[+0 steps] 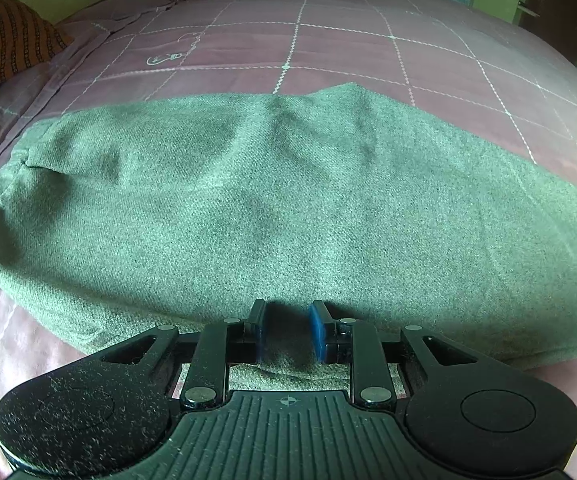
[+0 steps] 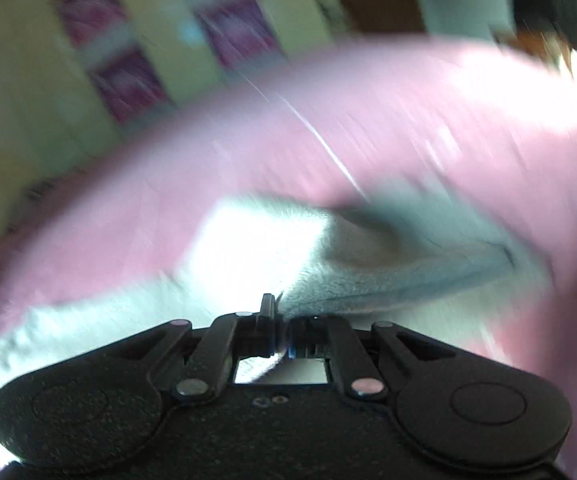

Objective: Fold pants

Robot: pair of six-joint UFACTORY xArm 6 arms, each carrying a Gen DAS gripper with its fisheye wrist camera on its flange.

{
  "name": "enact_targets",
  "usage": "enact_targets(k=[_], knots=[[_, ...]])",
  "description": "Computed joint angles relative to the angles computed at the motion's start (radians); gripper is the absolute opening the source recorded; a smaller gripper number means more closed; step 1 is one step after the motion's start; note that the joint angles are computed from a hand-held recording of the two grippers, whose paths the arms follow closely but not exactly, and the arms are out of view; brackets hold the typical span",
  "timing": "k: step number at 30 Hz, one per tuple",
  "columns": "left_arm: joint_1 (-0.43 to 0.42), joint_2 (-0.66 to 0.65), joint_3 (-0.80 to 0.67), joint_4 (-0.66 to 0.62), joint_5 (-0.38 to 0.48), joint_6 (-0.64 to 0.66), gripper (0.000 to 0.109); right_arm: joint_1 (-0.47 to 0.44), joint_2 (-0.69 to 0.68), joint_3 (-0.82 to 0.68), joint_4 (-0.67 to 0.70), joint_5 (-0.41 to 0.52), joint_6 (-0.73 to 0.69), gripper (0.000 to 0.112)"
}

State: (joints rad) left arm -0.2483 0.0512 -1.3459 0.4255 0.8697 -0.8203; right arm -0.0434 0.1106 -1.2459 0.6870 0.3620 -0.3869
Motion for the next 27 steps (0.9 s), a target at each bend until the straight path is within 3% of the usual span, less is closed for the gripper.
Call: enact_targets(k=[2,3,6,9,13,16,19,22,25,27], knots=[[0.002,0.002,-0.003,-0.003,0.002,-0.001,0.024,-0.021,-0.005,0.015,0.018,0.054,0.012,0.01],[0.002,0.003,-0.004,-0.002,0.002,-0.004,0.024,-0.025,-0.018,0.028,0.058,0.051,0.002,0.02],[-0.003,0.005,-0.005,0.013,0.006,-0.015,0.025,-0.051,-0.034,0.032,0.186,0.046,0.0,0.026],[-0.007,0.004,-0.006,0.018,0.011,-0.017,0.025,-0.077,-0.003,-0.009,0.208,0.058,0.073,0.027],[-0.006,0.003,-0.009,0.012,0.015,-0.016,0.025,-0.111,0.036,-0.037,0.366,0.051,0.129,0.027],[-0.007,0.004,-0.01,0.016,0.019,-0.023,0.026,-0.126,0.048,-0.046,0.423,0.103,0.148,0.03],[-0.011,0.005,-0.009,0.031,0.021,-0.026,0.026,-0.13,0.049,-0.056,0.39,0.222,0.091,0.029],[-0.009,0.0,-0.004,0.026,0.017,-0.027,0.026,-0.121,0.002,-0.01,0.321,0.122,0.162,0.037],[-0.005,-0.002,0.0,0.022,0.012,-0.022,0.026,-0.138,0.003,-0.016,0.214,0.088,0.248,0.035],[-0.005,-0.002,0.0,0.023,0.011,-0.028,0.027,-0.134,-0.014,0.012,0.135,0.014,0.295,0.035]])
